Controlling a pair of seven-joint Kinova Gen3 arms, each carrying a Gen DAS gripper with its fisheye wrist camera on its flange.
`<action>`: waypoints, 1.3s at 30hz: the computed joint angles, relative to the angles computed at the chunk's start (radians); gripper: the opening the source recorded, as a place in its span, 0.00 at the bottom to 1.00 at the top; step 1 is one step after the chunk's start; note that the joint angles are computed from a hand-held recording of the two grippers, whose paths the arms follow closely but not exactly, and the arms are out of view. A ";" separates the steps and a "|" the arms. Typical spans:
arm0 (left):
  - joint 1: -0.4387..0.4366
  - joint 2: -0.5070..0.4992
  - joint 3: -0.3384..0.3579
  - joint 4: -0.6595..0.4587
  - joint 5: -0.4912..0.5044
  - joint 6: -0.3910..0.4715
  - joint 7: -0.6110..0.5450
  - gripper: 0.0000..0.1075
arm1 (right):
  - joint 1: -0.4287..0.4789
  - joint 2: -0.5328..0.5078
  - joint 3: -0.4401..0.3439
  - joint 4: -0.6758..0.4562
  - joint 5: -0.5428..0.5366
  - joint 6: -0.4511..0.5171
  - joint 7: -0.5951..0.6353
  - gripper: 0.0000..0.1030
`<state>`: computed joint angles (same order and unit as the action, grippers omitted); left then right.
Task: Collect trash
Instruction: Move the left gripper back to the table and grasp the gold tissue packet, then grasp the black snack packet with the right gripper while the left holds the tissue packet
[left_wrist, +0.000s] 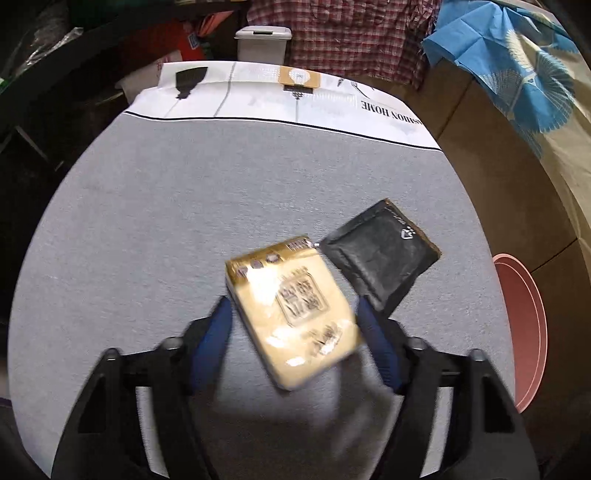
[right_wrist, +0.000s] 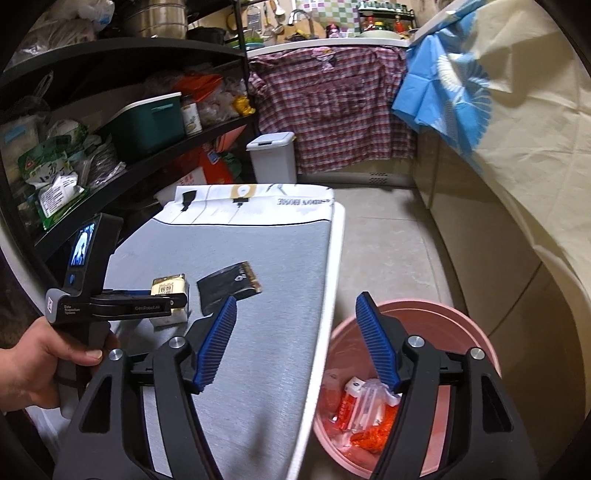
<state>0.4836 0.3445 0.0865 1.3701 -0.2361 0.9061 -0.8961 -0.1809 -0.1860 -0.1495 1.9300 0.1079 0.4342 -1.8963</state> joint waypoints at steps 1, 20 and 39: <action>-0.004 -0.009 -0.004 0.009 -0.003 0.003 0.000 0.56 | -0.015 0.010 0.012 -0.007 -0.019 -0.001 0.020 0.69; -0.169 -0.130 0.009 0.158 0.068 -0.042 -0.162 0.47 | -0.201 0.398 0.034 -0.301 0.106 0.111 -0.056 0.80; -0.190 -0.123 0.010 0.154 0.110 -0.050 -0.238 0.47 | -0.230 0.549 0.069 -0.490 0.023 0.272 0.122 0.87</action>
